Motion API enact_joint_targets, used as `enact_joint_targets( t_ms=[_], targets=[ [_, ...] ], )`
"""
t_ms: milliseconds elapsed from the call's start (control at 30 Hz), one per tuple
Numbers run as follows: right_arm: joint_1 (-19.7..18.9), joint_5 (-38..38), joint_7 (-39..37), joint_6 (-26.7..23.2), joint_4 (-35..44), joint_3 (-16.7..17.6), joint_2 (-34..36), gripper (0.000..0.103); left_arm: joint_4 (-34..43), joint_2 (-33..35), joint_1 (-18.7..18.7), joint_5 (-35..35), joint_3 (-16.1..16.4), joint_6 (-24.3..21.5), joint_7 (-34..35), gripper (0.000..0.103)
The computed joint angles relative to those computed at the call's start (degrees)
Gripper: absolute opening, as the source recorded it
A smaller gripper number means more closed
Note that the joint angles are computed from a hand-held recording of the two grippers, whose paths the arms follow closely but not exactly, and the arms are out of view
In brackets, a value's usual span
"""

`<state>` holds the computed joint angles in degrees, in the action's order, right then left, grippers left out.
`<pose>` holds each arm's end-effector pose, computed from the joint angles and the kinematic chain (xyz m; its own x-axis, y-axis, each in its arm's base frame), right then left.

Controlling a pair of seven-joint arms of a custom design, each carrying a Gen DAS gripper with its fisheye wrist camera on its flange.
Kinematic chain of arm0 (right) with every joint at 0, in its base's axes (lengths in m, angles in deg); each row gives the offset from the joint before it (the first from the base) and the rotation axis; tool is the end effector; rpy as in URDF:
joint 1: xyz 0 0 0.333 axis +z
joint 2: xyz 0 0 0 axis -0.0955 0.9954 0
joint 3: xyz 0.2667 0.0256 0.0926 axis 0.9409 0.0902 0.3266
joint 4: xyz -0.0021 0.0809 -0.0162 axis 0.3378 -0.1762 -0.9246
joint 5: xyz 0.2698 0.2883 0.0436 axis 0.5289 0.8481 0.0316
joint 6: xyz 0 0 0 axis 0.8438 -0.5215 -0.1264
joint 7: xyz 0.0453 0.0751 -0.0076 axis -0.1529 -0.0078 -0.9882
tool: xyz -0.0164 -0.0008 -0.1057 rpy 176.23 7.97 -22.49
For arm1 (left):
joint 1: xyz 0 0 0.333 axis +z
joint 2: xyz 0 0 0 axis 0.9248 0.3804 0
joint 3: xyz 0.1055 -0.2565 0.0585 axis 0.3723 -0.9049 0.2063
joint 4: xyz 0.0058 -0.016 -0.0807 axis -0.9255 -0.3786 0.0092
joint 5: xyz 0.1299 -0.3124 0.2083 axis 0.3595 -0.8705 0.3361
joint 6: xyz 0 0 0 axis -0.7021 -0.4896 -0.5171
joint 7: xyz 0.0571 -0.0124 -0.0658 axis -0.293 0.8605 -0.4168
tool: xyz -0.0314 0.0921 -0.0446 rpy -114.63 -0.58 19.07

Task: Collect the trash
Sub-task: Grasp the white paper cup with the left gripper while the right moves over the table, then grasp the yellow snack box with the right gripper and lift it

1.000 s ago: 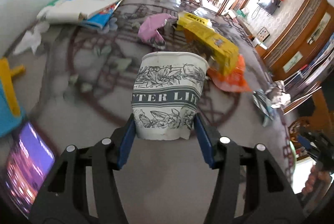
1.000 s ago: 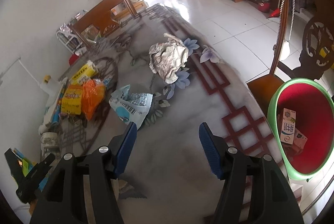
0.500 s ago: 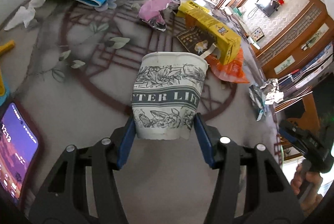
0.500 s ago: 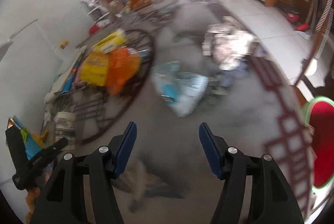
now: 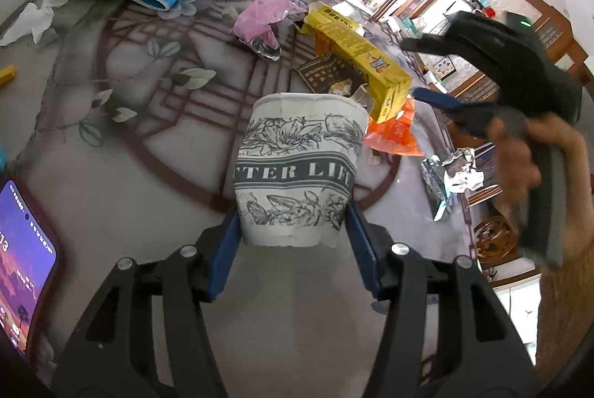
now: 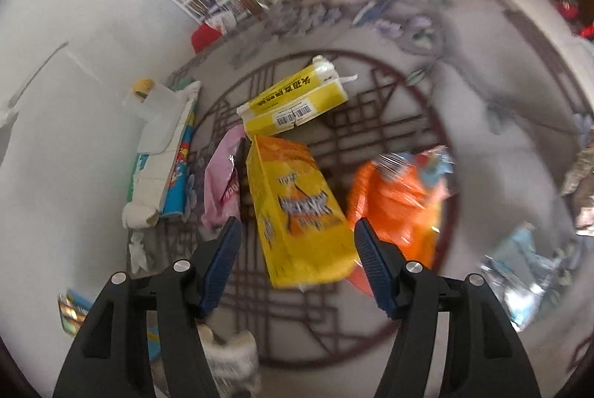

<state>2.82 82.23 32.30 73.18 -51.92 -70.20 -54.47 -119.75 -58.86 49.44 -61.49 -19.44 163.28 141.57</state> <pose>0.6418 0.1643 0.4003 -0.2863 -0.8092 -0.5131 -0.8160 0.4866 -0.3121 0.5365 -0.3646 0.3520 -0.2014 -0.8492 0.4881 -0.8892 -0.0504 -0.4547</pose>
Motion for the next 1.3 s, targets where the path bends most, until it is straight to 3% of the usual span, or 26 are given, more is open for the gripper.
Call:
enact_joint_targets(
  t_ms=[167, 233, 433, 533, 667, 733, 900, 1000, 1067, 1133, 1267, 1300],
  targets=[
    [-0.81, 0.58, 1.77, -6.7, 9.5, 0.16, 7.53, 0.058, 0.62, 0.6, 2.85, -5.1, -3.23, -0.37, 4.38, 0.054],
    [-0.97, -0.05, 2.06, -8.03, 11.64, 0.31, 9.36, 0.056, 0.92, 0.66, 2.55, -5.65, -3.1, -0.65, 5.17, 0.054],
    [-3.19, 5.28, -1.62, -8.96, 10.88, 3.25, 10.15, 0.055, 1.19, 0.59, 2.1, -7.09, -2.56, -0.96, 5.87, 0.054],
    [-2.34, 4.91, -3.25, -6.89, 8.13, 2.95, 8.01, 0.04, 0.82, 0.25, 1.6, -6.91, -1.94, -0.62, 5.39, 0.054],
    [-0.87, 1.63, -3.77, -8.41, 5.11, 1.39, 4.4, 0.031, 0.65, 0.17, 1.3, -6.56, -1.51, -0.58, 4.87, 0.054],
    [-1.01, 2.27, -5.41, -8.29, 3.02, 1.49, 2.46, 0.016, 0.61, 0.17, 1.27, -6.44, -1.51, -0.55, 4.86, 0.054],
    [0.89, -0.85, -4.95, -10.33, 0.12, -0.33, -0.93, 0.012, 0.52, 0.13, 0.75, -5.26, -0.95, -0.65, 3.52, 0.054],
    [1.41, -0.15, -4.55, -8.73, -1.41, -0.62, -2.23, 0.016, 0.43, 0.11, 1.62, -6.52, -1.88, -0.83, 4.43, 0.054],
    [2.05, -0.41, -3.0, -6.65, -2.01, -0.98, -2.68, 0.024, 0.24, -0.15, 1.5, -6.54, -1.78, -0.6, 4.57, 0.054],
    [3.87, -5.9, 1.21, -6.33, -0.9, -2.42, -2.13, 0.048, 0.27, -0.15, 1.58, -6.76, -1.86, -0.53, 4.81, 0.054],
    [6.35, -16.83, 6.97, -8.66, 3.25, -3.98, 0.71, 0.054, 0.39, -0.01, 1.86, -7.54, -2.07, -0.61, 5.31, 0.054],
    [6.78, -18.67, 7.99, -9.33, 4.15, -4.12, 1.48, 0.061, 0.41, -0.01, 1.87, -7.67, -2.08, -0.61, 5.36, 0.054]
  ],
)
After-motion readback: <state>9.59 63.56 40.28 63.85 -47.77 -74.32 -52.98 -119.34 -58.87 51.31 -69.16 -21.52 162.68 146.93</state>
